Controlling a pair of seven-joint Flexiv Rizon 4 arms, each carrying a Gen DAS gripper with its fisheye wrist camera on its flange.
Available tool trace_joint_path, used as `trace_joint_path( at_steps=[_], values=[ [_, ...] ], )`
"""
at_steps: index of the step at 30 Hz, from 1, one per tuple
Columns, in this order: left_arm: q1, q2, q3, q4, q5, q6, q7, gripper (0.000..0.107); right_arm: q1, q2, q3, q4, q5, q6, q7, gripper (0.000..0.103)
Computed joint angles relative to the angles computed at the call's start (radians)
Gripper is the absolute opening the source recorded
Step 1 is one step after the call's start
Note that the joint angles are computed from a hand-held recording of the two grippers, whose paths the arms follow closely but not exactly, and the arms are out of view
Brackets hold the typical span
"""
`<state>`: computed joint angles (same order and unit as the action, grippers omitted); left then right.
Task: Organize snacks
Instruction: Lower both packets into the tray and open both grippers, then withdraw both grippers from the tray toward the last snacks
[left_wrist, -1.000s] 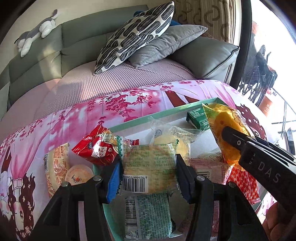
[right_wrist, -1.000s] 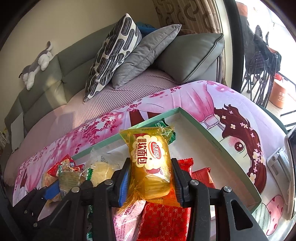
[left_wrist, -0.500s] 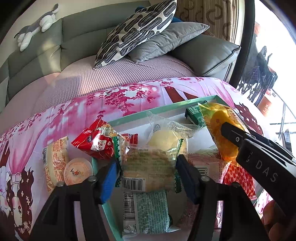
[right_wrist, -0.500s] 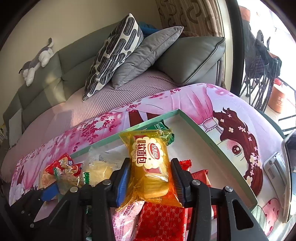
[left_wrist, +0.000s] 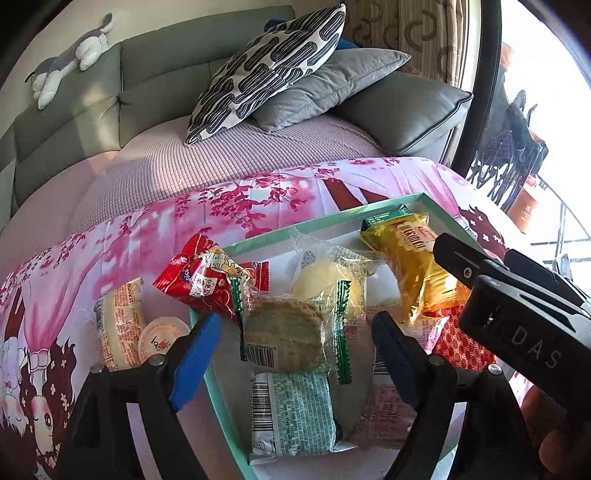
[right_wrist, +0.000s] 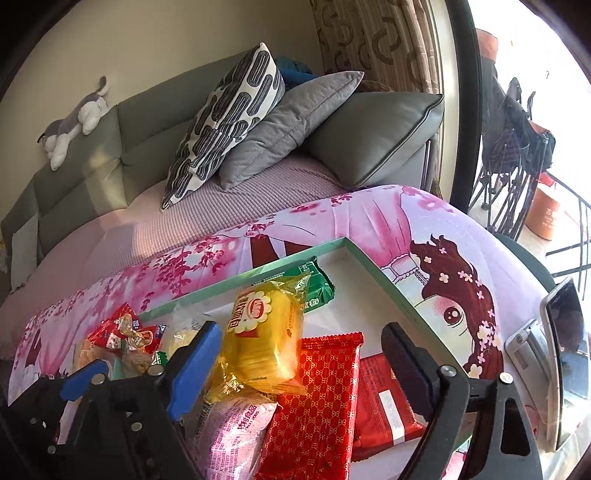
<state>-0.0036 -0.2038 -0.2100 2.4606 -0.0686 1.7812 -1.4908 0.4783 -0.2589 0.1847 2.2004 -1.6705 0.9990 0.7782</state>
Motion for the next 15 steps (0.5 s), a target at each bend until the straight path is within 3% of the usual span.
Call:
trace_joint_path(
  at_steps=[4, 9, 15],
  values=[
    [-0.004, 0.01, 0.011, 0.005, 0.008, 0.016, 0.0, 0.092, 0.003, 0.005, 0.002, 0.002, 0.003, -0.011, 0.003, 0.099],
    [0.055, 0.015, -0.035, 0.014, 0.033, 0.035, -0.022, 0.096, 0.006, 0.008, 0.003, 0.002, 0.0, -0.022, 0.006, 0.103],
    [-0.035, 0.008, 0.065, 0.002, 0.024, 0.047, -0.035, 0.101, 0.007, 0.007, 0.003, 0.003, 0.0, -0.028, 0.012, 0.103]
  ],
)
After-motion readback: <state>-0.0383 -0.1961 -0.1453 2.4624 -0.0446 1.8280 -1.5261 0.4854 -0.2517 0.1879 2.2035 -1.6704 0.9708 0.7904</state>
